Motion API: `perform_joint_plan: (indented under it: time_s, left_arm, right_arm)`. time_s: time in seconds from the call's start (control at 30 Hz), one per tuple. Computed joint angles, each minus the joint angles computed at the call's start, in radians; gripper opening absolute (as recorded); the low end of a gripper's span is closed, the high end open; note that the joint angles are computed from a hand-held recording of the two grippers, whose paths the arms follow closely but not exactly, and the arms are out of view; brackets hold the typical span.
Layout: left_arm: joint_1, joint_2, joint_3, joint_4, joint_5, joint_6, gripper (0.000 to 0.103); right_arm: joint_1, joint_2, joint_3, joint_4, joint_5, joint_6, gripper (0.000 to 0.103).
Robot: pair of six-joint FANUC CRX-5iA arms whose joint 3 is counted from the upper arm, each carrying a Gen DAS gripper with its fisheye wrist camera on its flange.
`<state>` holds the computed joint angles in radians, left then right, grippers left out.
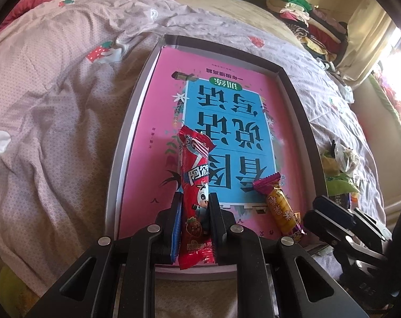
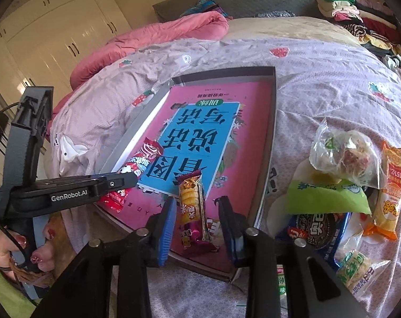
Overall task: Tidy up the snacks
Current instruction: 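Open the right tool onto the book while the left tool releases the red stick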
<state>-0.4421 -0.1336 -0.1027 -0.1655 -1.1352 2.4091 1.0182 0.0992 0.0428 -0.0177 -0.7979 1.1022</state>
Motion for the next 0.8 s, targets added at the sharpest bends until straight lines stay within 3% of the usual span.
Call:
perform_joint_plan:
  time_s: [0.27,0.37,0.43,0.8]
  left_arm:
    - [-0.017,-0.006,0.019,-0.030,-0.016,0.027,0.024]
    - [-0.022,-0.009,0.024,-0.037,-0.020,0.034,0.035]
    - [-0.033,-0.007,0.037,-0.056,-0.034,0.043,0.048]
    - [-0.088,-0.029,0.104,-0.157,-0.091,0.121,0.075]
  right_arm:
    - [0.013,-0.026,-0.029,0.038,0.027,-0.023,0.049]
    - [0.017,-0.032,-0.035,0.050,0.031,-0.035,0.053]
    - [0.017,-0.035,-0.038,0.054,0.033,-0.040,0.055]
    - [0.021,-0.079,-0.093,0.100,0.073,-0.092,0.067]
